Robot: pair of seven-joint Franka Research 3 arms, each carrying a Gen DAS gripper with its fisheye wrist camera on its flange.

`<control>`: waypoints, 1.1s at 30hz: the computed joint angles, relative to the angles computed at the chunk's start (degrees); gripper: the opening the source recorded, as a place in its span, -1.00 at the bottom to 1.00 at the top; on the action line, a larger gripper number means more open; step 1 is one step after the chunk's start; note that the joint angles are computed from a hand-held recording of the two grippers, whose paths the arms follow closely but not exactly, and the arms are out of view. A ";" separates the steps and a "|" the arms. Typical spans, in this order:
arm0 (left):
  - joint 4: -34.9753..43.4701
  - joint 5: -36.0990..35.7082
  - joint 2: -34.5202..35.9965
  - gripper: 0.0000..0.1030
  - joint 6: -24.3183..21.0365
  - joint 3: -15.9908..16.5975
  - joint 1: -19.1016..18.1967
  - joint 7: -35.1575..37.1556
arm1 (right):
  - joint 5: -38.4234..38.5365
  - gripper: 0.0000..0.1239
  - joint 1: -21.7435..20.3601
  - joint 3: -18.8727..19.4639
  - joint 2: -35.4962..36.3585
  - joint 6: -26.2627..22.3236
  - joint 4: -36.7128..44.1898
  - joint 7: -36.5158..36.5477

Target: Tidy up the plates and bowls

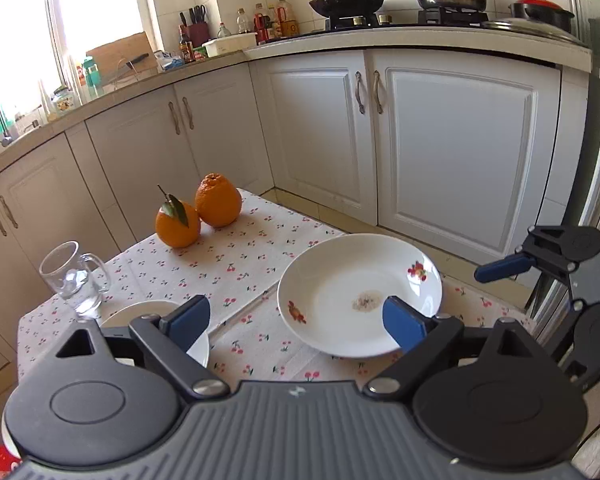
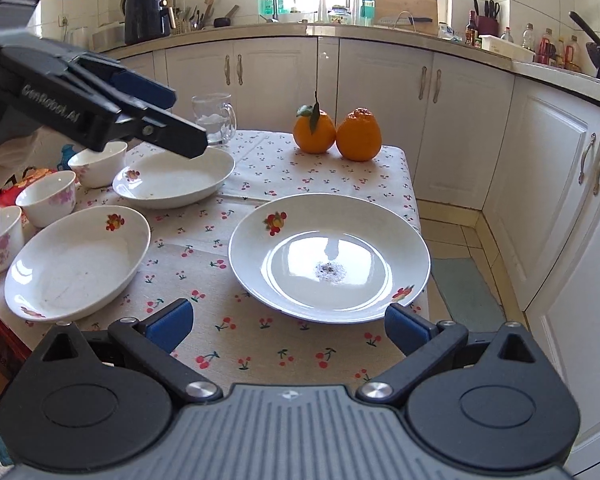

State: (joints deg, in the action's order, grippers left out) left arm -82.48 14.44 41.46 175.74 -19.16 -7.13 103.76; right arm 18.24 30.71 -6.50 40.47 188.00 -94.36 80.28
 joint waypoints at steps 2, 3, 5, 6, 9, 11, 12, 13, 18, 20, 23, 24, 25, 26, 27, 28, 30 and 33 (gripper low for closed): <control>-7.45 0.91 -4.25 0.82 6.26 4.99 -2.66 -4.17 | 0.72 0.66 0.09 0.95 -0.86 1.95 -1.54 0.37; -10.45 1.37 -5.85 0.82 8.37 6.74 -3.63 -6.09 | 1.13 0.66 0.03 1.47 -1.20 2.70 -2.19 0.42; -15.65 1.89 -8.50 0.82 11.91 10.54 -6.08 -9.81 | 2.32 0.66 0.83 1.47 -1.77 3.57 -3.34 0.54; -17.73 2.00 -9.53 0.82 13.39 12.96 -7.88 -11.43 | 2.79 0.66 1.29 1.29 -1.87 3.60 -3.61 0.47; -23.74 -0.07 -11.79 0.82 18.56 23.75 -16.87 -14.54 | 3.37 0.66 1.53 1.96 -2.38 3.82 -4.73 -0.07; -27.19 -3.42 -12.65 0.82 20.94 28.67 -21.44 -14.12 | 3.46 0.66 1.13 3.05 -2.55 4.35 -5.42 -0.44; -28.96 -5.34 -13.16 0.82 21.68 30.19 -22.93 -13.59 | 3.15 0.66 0.00 4.64 -2.53 4.73 -5.66 -0.67; -30.15 -7.14 -13.44 0.82 22.09 31.12 -23.90 -13.00 | 2.88 0.66 -1.13 6.16 -2.40 4.98 -5.73 -0.79; -35.97 -15.57 -15.04 0.82 23.00 34.50 -27.34 -9.82 | 1.23 0.66 -6.84 13.27 -1.08 4.22 -4.64 -0.38; -37.69 -17.25 -15.66 0.82 23.22 34.06 -26.70 -8.62 | 0.47 0.66 -7.86 14.49 -0.78 3.73 -4.14 -0.46; -40.04 -19.45 -16.33 0.82 23.87 32.71 -25.27 -7.09 | -1.19 0.66 -10.29 17.25 -0.25 3.14 -3.28 -1.03; -40.59 -19.24 -16.52 0.82 23.86 31.17 -23.61 -7.04 | -1.60 0.66 -11.11 18.17 0.01 2.57 -2.76 -1.13; -40.87 -18.98 -16.57 0.82 23.76 29.90 -22.23 -7.00 | -1.93 0.66 -11.72 18.87 0.24 1.91 -2.23 -1.25; -41.02 -18.97 -16.39 0.82 23.62 29.04 -21.35 -7.01 | -2.23 0.66 -12.22 19.49 0.52 1.45 -1.69 -1.45; -41.34 -18.88 -16.28 0.82 23.60 28.25 -20.51 -7.19 | -2.58 0.66 -12.84 20.29 0.85 1.00 -1.12 -1.76; -41.25 -18.56 -16.08 0.82 23.27 27.30 -19.43 -7.57 | -2.92 0.66 -13.36 21.02 1.19 0.24 -0.38 -2.13; -40.94 -17.34 -15.49 0.82 22.94 25.52 -17.23 -8.63 | -3.32 0.66 -13.79 21.80 2.01 -1.47 1.36 -2.93; -39.97 -15.74 -14.43 0.82 22.49 24.16 -15.39 -10.31 | -3.58 0.66 -14.21 22.87 3.65 -5.48 4.87 -4.90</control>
State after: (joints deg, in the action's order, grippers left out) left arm -122.45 -1.30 27.03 198.24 5.00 -22.52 93.45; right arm 14.66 16.51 16.37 44.12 182.52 -89.49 75.37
